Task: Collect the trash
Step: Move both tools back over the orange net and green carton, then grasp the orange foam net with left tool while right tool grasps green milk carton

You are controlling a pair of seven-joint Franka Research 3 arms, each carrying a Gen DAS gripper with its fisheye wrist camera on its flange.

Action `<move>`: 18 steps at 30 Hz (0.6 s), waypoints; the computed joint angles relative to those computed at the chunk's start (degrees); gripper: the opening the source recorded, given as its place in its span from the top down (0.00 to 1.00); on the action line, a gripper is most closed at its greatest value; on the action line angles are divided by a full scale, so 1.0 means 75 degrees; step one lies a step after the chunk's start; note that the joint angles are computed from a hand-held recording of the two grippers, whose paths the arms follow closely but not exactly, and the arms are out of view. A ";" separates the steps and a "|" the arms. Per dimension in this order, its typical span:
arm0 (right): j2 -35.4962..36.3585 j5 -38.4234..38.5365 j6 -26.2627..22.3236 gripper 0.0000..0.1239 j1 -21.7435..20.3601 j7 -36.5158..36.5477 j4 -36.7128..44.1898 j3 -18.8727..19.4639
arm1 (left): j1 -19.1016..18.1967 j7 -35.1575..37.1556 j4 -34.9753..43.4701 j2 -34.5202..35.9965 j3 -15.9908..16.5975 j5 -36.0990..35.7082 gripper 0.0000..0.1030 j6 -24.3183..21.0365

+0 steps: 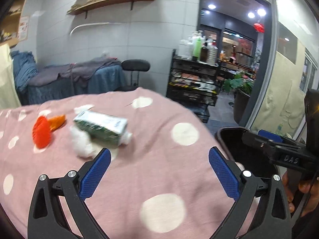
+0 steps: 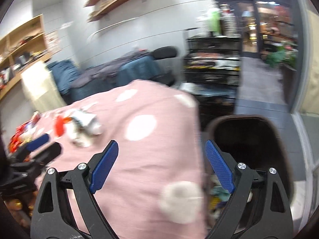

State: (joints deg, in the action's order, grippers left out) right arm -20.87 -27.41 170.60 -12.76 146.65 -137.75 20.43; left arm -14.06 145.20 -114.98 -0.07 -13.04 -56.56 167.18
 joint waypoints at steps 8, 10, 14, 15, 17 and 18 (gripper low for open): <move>0.1870 0.1661 -0.0196 0.29 0.2414 -0.2900 0.1750 -0.1311 | 0.0853 -0.0812 0.0333 0.0531 0.0388 0.0996 0.05 0.0024; 0.2289 0.1831 -0.0237 0.29 0.2785 -0.3328 0.2205 -0.1469 | 0.1163 -0.1205 0.0642 0.0800 0.0410 0.1342 0.05 -0.0216; 0.3223 0.2162 -0.0542 0.29 0.3274 -0.4311 0.3350 -0.1715 | 0.1533 -0.2526 0.1569 0.1592 0.0569 0.2484 0.06 -0.0504; 0.3540 0.2420 -0.0726 0.29 0.3353 -0.4828 0.3768 -0.1720 | 0.1608 -0.2741 0.1769 0.1756 0.0557 0.2635 0.06 -0.0541; 0.4077 0.2404 -0.1042 0.29 0.3552 -0.5263 0.4478 -0.1854 | 0.1707 -0.3224 0.2397 0.2231 0.0612 0.3164 0.06 -0.0826; 0.4423 0.2106 -0.1306 0.29 0.3733 -0.5265 0.4954 -0.2026 | 0.1637 -0.3699 0.2766 0.2524 0.0772 0.3648 0.06 -0.0915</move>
